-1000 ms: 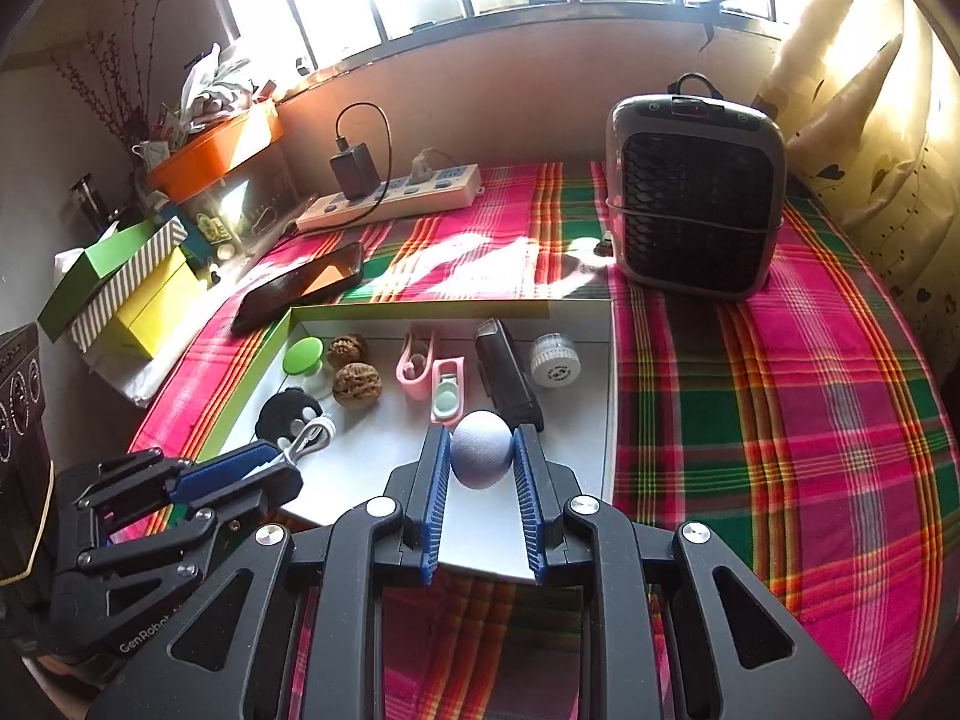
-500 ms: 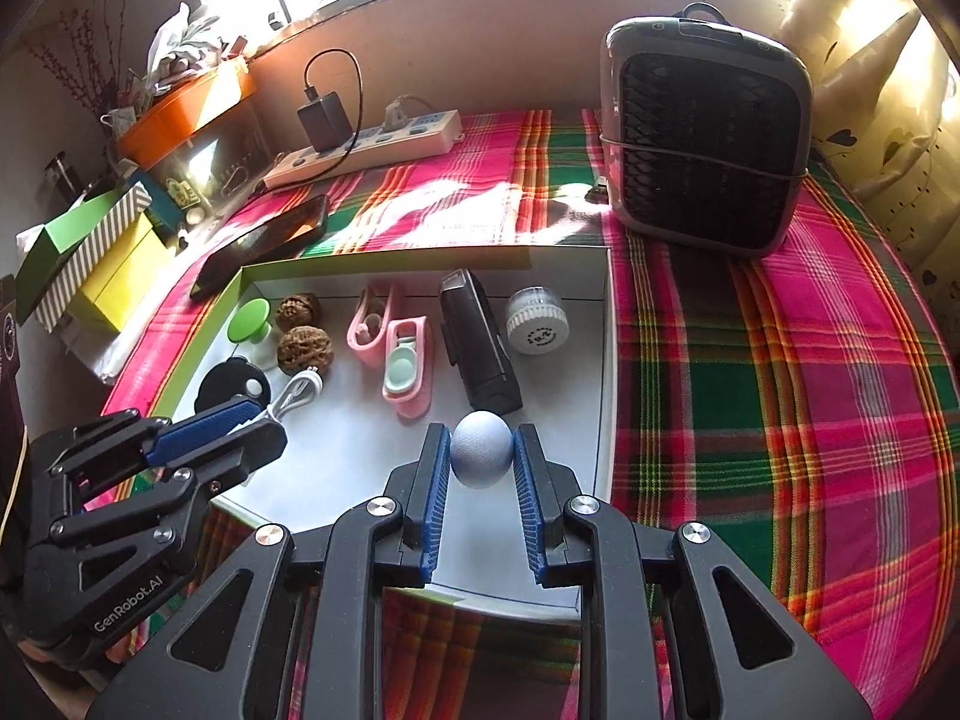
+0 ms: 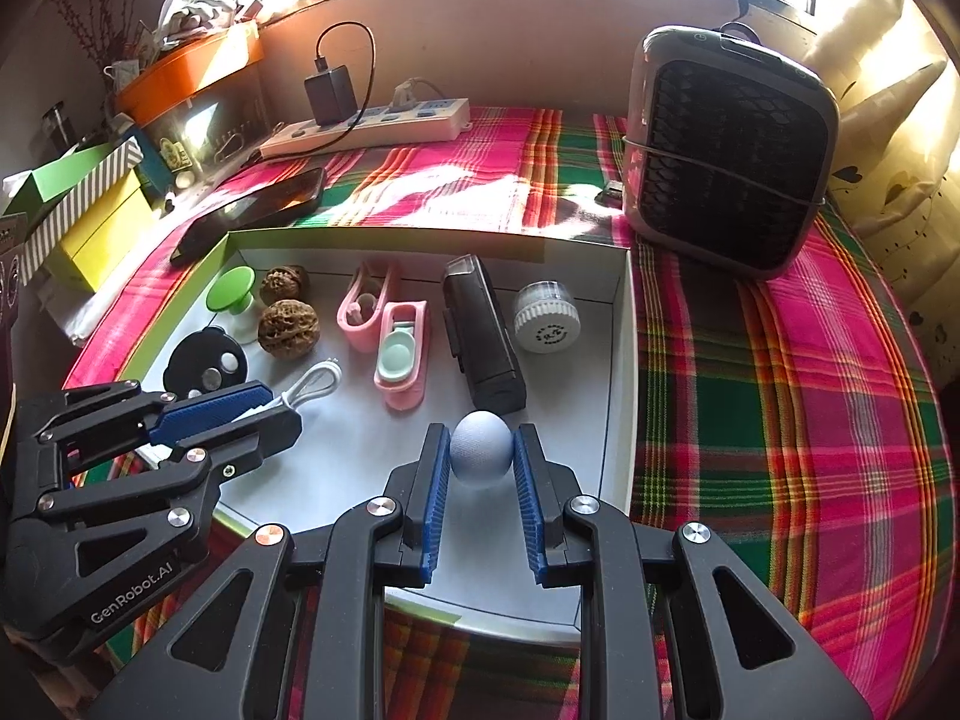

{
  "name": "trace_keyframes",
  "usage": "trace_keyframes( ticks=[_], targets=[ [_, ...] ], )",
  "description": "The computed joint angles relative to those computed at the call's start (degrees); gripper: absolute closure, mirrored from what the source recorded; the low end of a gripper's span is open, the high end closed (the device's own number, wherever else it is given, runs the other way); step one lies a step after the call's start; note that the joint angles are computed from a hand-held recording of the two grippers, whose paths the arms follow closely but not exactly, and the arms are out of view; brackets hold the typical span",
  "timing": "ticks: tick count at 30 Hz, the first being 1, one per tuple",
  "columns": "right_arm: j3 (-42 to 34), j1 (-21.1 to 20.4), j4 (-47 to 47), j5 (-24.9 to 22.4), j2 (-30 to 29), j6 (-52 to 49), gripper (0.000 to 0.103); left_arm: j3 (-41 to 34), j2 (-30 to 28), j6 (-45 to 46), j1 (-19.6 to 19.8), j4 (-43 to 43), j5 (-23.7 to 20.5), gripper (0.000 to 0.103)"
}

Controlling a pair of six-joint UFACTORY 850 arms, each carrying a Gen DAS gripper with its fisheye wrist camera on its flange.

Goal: Organize objects
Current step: 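Carry the white cable and white ball in both tools over the box, then lower and open left tool to drop the cable while right tool releases the ball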

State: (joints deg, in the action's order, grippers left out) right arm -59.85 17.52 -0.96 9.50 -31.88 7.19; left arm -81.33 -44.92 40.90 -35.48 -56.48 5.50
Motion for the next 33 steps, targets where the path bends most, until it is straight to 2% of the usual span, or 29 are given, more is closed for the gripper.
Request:
trace_keyframes(
  ticks=[6,8,11,14,17,29,31,33],
  targets=[
    [-0.33,0.27,4.96,-0.17,-0.26,-4.94,0.080,-0.29,-0.25,1.55,0.08,-1.39,0.12,0.086],
    [-0.37,0.39,6.81,-0.14,-0.31,-6.72,0.080,-0.43,-0.34,-1.72,0.32,1.44,-0.50,0.086],
    [-0.34,0.47,7.61,-0.09,-0.31,-7.46,0.080,-0.64,-0.49,2.94,0.43,-3.78,-0.53,0.086],
    [-0.28,0.58,10.10,0.15,-0.36,-9.90,0.080,-0.58,-0.44,0.68,0.55,-1.81,-0.82,0.086],
    [-0.37,0.72,12.46,0.22,-0.48,-12.20,0.080,-0.65,-0.48,2.41,0.55,-3.42,-0.72,0.086],
    [-0.36,0.88,15.07,0.37,-0.58,-14.13,0.080,-0.69,-0.48,2.82,0.58,-3.93,-0.81,0.085],
    [-0.31,0.88,14.70,0.44,-0.55,-13.59,0.080,-0.60,-0.41,2.24,0.66,-3.41,-0.94,0.084],
    [-0.19,0.89,14.78,0.47,-0.44,-13.48,0.079,-0.47,-0.31,5.05,0.65,-6.37,-0.63,0.080]
  ],
)
